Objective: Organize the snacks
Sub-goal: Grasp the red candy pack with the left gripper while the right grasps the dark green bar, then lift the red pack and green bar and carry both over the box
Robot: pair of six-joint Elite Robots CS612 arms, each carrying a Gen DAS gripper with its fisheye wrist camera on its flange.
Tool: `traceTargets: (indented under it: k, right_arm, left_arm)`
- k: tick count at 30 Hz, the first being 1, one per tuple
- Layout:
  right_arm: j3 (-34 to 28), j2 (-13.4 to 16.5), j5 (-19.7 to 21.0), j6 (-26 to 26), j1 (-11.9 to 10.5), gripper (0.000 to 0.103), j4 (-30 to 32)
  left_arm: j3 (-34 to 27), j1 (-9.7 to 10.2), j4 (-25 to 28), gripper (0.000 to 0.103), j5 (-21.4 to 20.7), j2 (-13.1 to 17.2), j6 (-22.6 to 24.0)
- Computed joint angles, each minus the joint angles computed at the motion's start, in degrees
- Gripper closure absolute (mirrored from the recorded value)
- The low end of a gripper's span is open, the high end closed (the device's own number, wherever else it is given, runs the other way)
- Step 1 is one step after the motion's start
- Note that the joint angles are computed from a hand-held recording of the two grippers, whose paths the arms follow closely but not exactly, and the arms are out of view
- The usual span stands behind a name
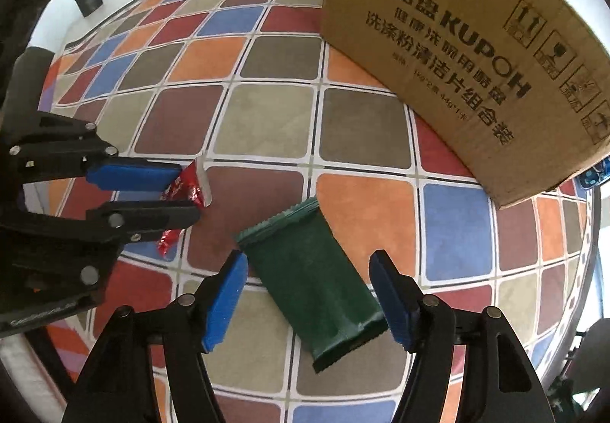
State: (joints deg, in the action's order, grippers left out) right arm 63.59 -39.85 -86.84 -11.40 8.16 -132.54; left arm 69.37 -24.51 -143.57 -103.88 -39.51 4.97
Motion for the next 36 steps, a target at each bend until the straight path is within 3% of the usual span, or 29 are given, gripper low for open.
traceTargets:
  k: [8,12,17,25,36]
  right_arm:
    - [0.45,0.46,1.63,5.9,-0.39,0.037,-2.02]
    - [1.93,-0.25,1.94,9.62,-0.6,0.051,-4.22]
    - [3.77,-1.01,0.29,13.98,-0.33,0.056,-7.16]
    - [7.46,-3.04,-1.49,22.12,-0.39,0.056,-14.56]
    - [9.15,-4.85,-4.13,25.08,0.04,0.056,-21.08]
  left_arm:
    - [-0.6,0.08,0.31,0.082,-0.11,0.42,-0.29]
    - [-0.9,0.12,0.23,0.082,-0.23,0.62,-0.37]
    - [-0.71,0.23,-0.69,0.082,-0.33,0.48,-0.53]
    - [-0.33,0.44,-3.05,0.082,-1.33,-0.16,-0.57]
    - [-0.78,0.83,-7.13,0.082,-2.7,-0.84,-1.27]
